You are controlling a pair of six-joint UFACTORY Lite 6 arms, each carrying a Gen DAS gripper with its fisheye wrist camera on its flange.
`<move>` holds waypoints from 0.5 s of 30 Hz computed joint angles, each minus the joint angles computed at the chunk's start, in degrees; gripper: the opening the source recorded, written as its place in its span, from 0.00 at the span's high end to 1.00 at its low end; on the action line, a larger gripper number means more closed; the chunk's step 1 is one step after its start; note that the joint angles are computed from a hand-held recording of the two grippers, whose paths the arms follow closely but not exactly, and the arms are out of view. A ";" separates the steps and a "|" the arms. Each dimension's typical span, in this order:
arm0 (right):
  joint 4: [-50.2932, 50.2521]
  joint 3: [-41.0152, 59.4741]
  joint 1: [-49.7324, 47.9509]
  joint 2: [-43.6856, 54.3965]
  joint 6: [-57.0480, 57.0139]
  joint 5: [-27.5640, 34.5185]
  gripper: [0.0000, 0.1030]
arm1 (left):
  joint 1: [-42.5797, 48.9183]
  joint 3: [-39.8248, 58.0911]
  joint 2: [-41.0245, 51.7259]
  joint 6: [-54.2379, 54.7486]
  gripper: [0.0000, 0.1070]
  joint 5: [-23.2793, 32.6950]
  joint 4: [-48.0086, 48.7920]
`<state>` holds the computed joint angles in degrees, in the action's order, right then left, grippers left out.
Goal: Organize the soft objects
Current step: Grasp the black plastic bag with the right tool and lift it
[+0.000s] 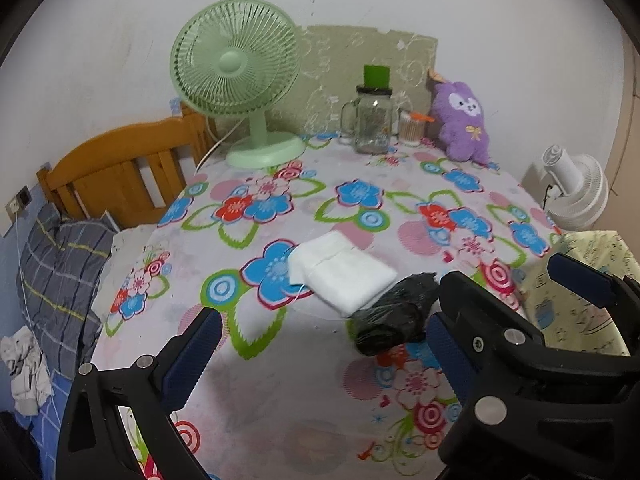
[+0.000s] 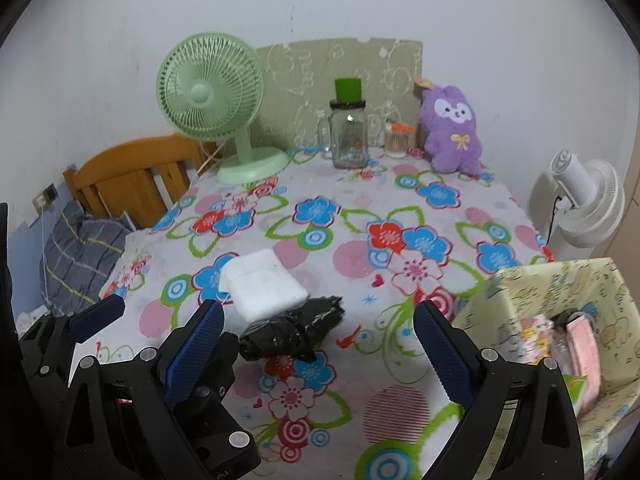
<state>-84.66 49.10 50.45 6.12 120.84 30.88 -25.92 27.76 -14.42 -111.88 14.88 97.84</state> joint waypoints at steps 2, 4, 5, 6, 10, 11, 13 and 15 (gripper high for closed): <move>-0.61 1.28 -0.44 2.34 0.49 -0.88 0.06 | 1.42 0.12 1.78 -3.69 0.04 -0.55 4.18; -1.03 2.86 -1.02 5.06 0.79 -2.10 0.06 | 2.83 0.27 3.58 -7.57 0.04 -1.13 8.68; -1.17 3.50 -1.18 6.15 0.92 -2.55 0.06 | 3.41 0.32 4.34 -9.30 0.04 -1.36 10.67; -1.29 4.13 -1.39 7.16 0.94 -2.99 0.06 | 3.93 0.42 5.20 -11.24 0.04 -1.52 12.84; -1.13 6.74 -2.05 11.19 0.71 -4.50 0.06 | 5.47 0.85 8.12 -17.99 0.04 -2.00 20.44; -1.10 7.48 -2.31 12.26 0.57 -5.02 0.06 | 5.87 0.84 8.61 -20.27 0.04 -2.25 22.98; -0.98 8.38 -2.52 13.54 0.43 -5.37 0.06 | 6.35 0.94 9.52 -23.37 0.04 -2.56 26.45; -0.72 9.44 -2.81 15.13 0.14 -5.86 0.06 | 6.55 1.25 10.94 -26.28 0.04 -2.44 29.54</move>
